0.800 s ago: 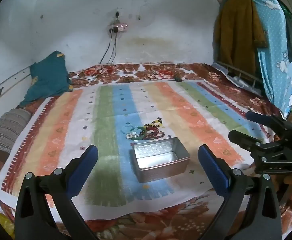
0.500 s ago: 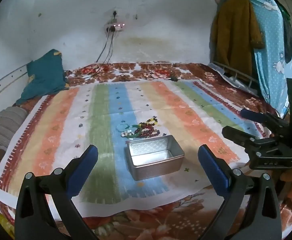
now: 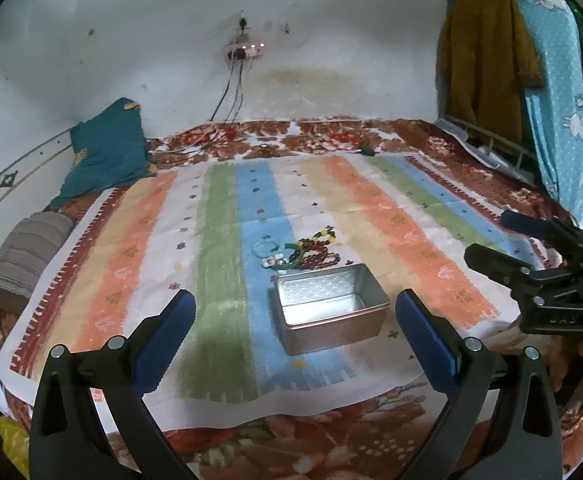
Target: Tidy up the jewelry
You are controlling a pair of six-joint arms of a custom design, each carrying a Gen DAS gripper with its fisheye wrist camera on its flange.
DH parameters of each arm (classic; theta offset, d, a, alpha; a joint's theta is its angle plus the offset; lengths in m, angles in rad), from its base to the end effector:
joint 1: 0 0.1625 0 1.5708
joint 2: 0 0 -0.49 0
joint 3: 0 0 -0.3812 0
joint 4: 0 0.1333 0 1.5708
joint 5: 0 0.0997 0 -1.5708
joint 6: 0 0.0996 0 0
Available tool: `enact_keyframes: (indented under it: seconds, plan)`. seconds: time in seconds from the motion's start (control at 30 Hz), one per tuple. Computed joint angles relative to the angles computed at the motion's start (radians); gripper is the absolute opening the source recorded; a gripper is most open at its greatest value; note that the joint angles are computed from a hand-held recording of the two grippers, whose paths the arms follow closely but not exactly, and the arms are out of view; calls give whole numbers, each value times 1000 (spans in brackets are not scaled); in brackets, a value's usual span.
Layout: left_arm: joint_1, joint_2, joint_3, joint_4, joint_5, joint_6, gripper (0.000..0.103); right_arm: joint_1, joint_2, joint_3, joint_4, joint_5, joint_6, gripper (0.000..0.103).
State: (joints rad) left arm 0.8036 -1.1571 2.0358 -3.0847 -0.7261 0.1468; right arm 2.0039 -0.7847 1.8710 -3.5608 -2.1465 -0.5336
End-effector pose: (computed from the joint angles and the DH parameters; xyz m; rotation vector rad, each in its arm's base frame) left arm -0.2390 -0.5472 0.3236 0.7158 2.2320 -1.0440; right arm 0.3452 -0.5582 0.1980 0.7822 -2.2068 1.0889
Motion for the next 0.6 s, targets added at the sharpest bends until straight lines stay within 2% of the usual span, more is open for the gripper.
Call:
enact_keyframes:
  seconds: [0.2,0.6]
  plan:
    - [5,-9,-2,10,-17,-19,97,0,15,-2,-13,-4,-2,99]
    - [0,2,1,12,15,-14,97,-16,-10,8,9,18,14,99]
